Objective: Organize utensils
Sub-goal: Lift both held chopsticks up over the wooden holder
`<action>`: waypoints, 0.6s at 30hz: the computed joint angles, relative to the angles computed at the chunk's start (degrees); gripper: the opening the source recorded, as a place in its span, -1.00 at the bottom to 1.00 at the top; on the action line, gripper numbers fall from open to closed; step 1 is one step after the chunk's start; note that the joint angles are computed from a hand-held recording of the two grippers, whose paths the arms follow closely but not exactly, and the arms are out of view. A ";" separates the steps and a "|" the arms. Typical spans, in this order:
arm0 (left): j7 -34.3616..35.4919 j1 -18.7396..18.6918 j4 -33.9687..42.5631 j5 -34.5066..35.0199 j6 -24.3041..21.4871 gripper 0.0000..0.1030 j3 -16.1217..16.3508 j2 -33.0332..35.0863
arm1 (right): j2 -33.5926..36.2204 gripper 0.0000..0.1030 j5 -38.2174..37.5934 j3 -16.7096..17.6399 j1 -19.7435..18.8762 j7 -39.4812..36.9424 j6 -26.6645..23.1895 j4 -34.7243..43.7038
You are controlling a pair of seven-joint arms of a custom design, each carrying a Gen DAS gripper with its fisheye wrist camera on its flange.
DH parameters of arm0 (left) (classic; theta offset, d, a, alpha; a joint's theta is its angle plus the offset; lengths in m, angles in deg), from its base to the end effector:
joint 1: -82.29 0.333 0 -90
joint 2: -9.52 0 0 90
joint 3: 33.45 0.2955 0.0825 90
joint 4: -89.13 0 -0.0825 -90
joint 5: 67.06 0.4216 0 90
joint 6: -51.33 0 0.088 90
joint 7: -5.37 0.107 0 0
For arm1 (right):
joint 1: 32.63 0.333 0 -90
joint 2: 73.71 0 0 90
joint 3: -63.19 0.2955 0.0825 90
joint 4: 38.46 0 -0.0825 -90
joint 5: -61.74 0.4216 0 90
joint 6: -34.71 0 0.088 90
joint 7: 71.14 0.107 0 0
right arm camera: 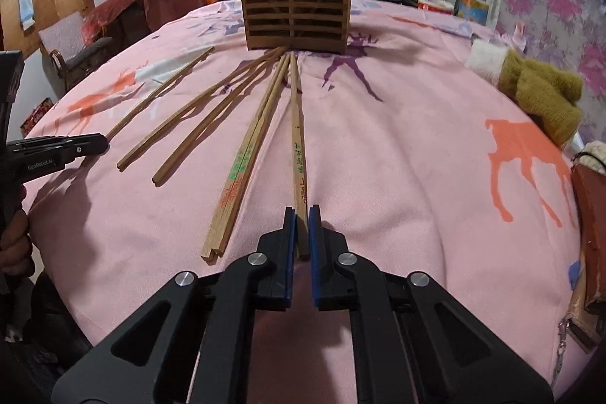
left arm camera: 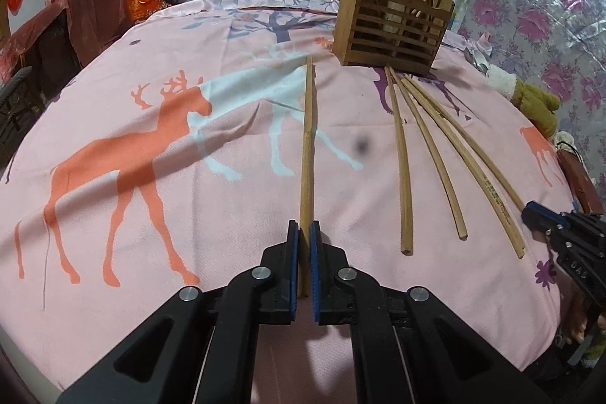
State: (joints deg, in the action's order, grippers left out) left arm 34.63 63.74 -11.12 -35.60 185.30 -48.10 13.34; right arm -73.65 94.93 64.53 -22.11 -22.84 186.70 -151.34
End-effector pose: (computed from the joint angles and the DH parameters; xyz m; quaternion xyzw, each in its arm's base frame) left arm 0.5597 -0.3514 0.5545 -0.7299 0.5933 -0.2581 0.2207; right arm 0.6267 0.1163 0.5083 -0.7977 0.4656 -0.1716 0.3429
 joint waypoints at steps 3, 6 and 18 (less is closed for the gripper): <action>-0.54 0.01 0.13 0.33 0.03 -0.88 0.03 -0.30 | -1.00 -0.86 3.96 -0.19 -0.11 -1.97 1.47 0.14; -1.03 0.04 0.99 1.53 0.32 -0.88 0.08 -1.00 | -1.57 -0.88 8.19 -0.50 -0.17 -4.81 2.90 1.52; 4.61 -0.65 17.96 5.84 -1.43 -0.88 0.48 3.97 | 2.04 -0.88 24.28 -0.33 -0.95 -15.14 1.40 15.11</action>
